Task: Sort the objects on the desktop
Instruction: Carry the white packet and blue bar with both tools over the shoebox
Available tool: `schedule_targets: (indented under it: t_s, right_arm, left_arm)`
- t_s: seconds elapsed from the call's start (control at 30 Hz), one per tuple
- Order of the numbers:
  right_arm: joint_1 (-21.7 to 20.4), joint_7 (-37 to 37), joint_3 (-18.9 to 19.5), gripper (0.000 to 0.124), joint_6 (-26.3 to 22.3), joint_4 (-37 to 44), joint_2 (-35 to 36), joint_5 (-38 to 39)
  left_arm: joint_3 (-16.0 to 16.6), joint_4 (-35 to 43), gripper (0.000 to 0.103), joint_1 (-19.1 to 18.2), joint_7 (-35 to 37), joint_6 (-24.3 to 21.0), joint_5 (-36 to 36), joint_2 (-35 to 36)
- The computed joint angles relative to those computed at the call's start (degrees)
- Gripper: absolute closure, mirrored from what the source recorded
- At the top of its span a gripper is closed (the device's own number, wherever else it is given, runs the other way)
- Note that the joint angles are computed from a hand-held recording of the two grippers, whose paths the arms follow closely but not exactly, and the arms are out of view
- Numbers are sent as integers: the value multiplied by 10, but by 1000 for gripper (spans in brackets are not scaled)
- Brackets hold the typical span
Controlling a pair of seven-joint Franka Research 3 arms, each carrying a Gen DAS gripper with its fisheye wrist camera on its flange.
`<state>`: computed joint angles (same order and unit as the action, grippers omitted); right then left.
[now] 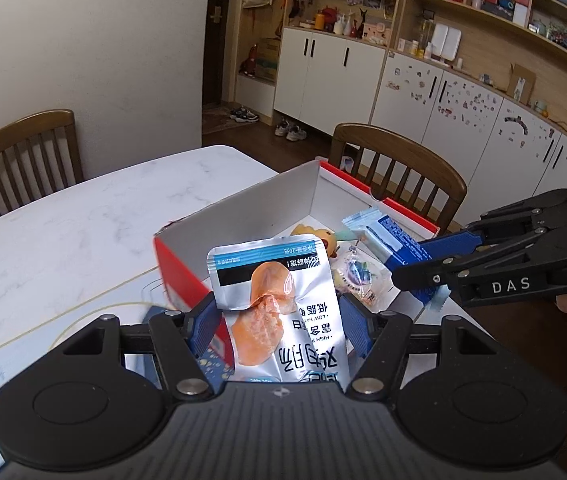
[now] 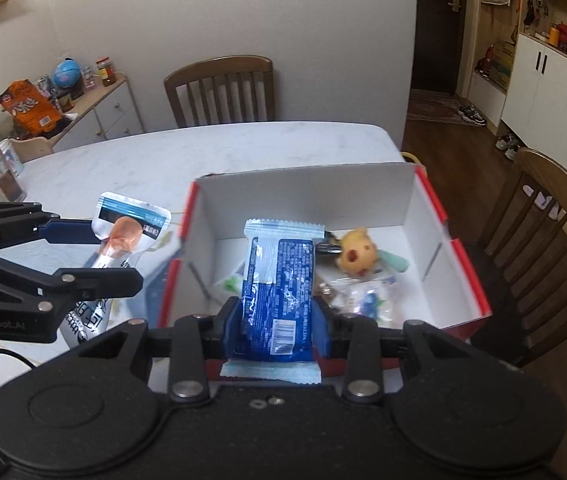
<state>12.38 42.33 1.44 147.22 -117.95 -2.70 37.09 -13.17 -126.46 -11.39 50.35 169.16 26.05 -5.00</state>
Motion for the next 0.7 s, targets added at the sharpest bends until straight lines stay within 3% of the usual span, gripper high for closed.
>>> schedule_targets:
  t_s: [0.7]
  right_arm:
    - [-29,17,12,88,4,124,131,-59]
  left_arm:
    - [23,202,39,-38,5,-113,39,170]
